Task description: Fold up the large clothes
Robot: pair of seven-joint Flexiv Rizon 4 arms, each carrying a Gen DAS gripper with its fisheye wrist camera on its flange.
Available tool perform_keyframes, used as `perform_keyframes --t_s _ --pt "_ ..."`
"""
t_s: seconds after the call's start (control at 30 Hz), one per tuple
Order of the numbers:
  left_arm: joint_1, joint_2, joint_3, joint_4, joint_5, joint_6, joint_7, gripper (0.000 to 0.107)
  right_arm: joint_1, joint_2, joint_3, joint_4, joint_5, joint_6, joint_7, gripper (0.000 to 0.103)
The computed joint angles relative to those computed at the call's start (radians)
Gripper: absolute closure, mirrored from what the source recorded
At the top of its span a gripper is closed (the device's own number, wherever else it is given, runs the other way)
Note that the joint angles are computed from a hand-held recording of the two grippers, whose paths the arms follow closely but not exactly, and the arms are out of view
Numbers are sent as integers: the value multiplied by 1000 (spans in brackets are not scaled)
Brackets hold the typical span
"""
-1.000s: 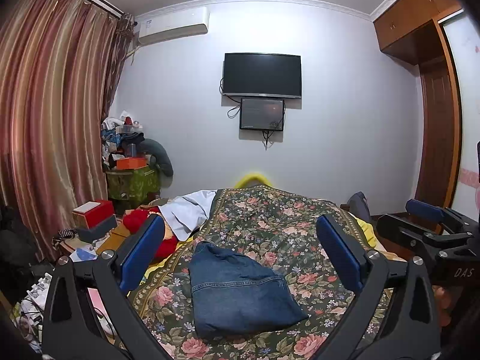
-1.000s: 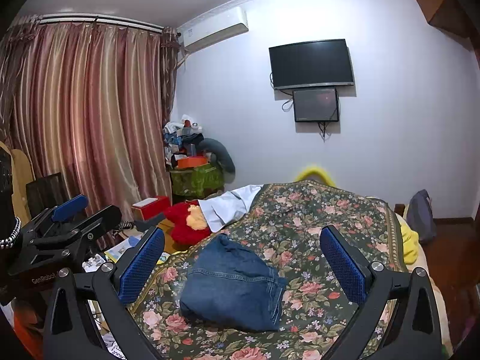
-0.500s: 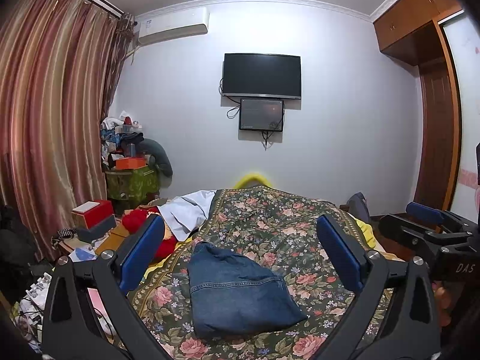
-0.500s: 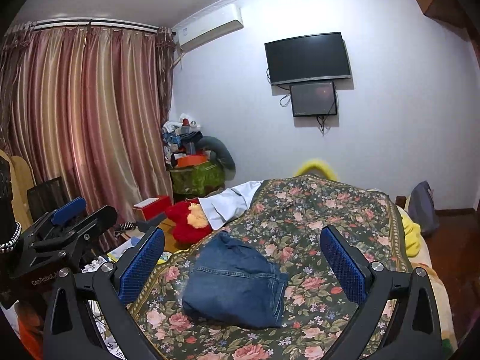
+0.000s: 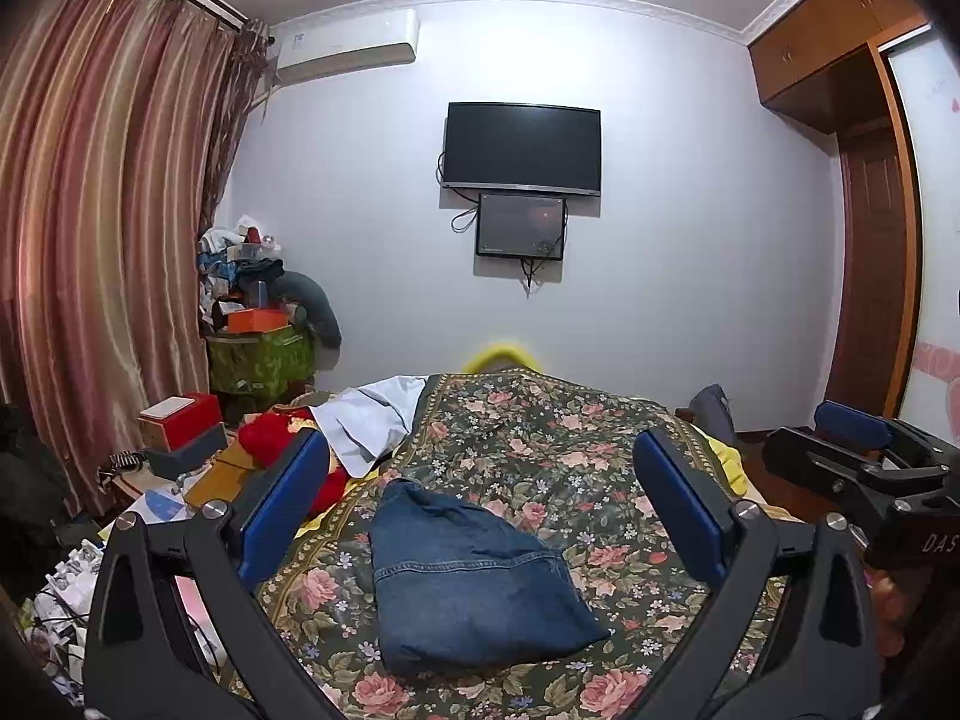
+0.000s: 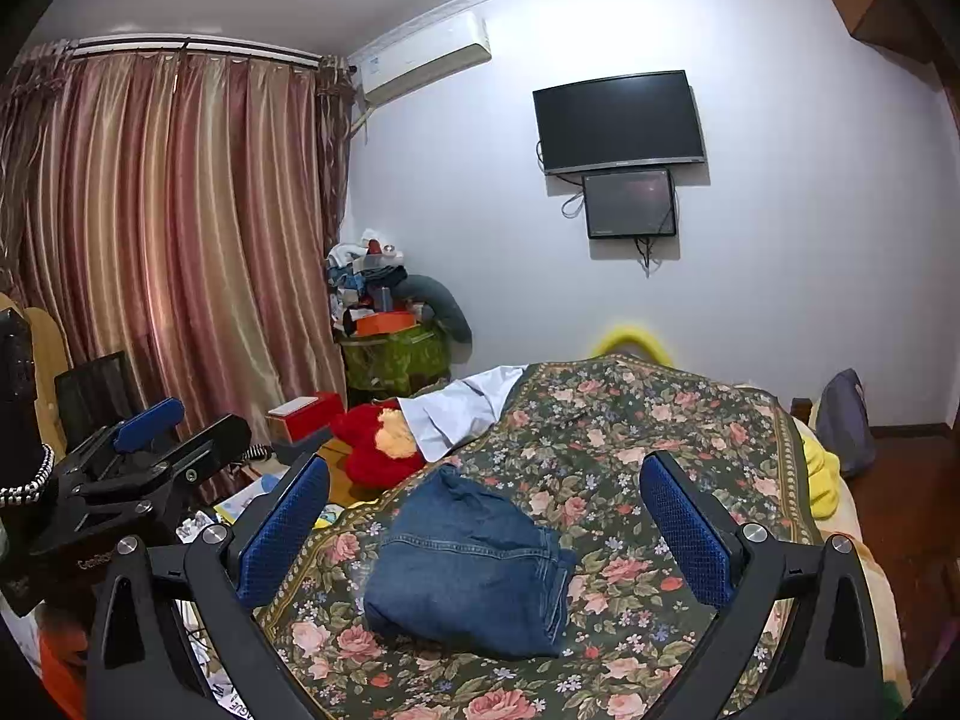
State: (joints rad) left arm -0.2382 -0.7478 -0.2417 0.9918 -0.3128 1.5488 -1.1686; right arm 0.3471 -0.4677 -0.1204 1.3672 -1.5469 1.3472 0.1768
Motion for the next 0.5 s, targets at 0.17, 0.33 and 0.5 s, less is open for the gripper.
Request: perform_keyframes --t_s 0.17,0.33,0.5 --pt "16 3 -38 9 -5 -4 30 5 -1 -2 0 -5 1 8 -5 0" --pt "21 5 -50 18 -14 -3 47 5 -4 -2 -1 -5 -2 18 -5 0" --pt "23 8 -54 22 -23 -4 47 5 -7 -4 -3 -8 -9 26 4 0"
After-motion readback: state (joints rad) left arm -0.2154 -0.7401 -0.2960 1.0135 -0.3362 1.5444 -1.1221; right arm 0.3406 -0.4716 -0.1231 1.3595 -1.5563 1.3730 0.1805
